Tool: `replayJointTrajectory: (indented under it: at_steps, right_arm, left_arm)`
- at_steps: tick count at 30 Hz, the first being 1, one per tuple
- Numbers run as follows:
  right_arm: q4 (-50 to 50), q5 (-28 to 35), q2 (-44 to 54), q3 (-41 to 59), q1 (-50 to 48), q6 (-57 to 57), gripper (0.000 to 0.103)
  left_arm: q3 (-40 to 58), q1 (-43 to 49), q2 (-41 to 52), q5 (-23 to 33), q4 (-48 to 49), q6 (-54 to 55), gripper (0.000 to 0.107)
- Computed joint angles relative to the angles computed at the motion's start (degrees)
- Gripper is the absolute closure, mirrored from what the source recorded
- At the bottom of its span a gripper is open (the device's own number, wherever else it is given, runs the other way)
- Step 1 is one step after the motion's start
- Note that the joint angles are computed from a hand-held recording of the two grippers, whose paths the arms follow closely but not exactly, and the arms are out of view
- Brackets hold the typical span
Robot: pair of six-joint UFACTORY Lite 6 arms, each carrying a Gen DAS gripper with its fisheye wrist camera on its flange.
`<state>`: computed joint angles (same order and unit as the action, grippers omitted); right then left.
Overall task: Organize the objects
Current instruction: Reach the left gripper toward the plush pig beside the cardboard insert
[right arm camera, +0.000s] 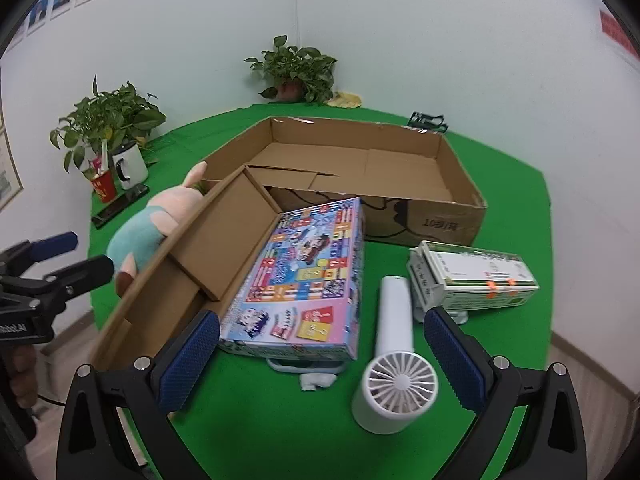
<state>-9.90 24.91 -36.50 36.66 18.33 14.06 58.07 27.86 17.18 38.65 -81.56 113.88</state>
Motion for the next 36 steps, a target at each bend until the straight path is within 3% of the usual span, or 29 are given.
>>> replayJointTrajectory:
  at_steps: [2,8,12,20,29,36]
  right_arm:
    - [6.09,-0.83,1.82,1.3,-1.58,-5.59,0.0]
    - [1.1,-0.77,5.75,5.67,0.87,0.41,0.0]
    - [-4.52,0.7,9.26,9.42,3.42,5.98,0.0]
    - [-2.19,4.77,13.65,15.12,2.74,-2.69,0.0]
    - [15.45,3.41,18.77,22.8,1.42,-16.95,0.0]
    - [21.08,3.53,31.13,36.48,6.47,-21.66,0.0]
  left_arm:
    - [3.61,0.12,2.79,0.95,3.24,-3.76,0.004]
    - [14.37,0.3,10.15,5.65,12.23,-16.11,0.005]
    - [15.28,-0.75,9.48,6.67,11.36,-16.13,0.005]
    - [21.49,-3.79,11.43,7.11,15.72,-21.13,0.004]
    - [30.0,-0.16,18.88,9.98,16.67,-24.11,0.004]
    - [43.74,1.88,33.15,13.17,22.03,-32.01,0.008]
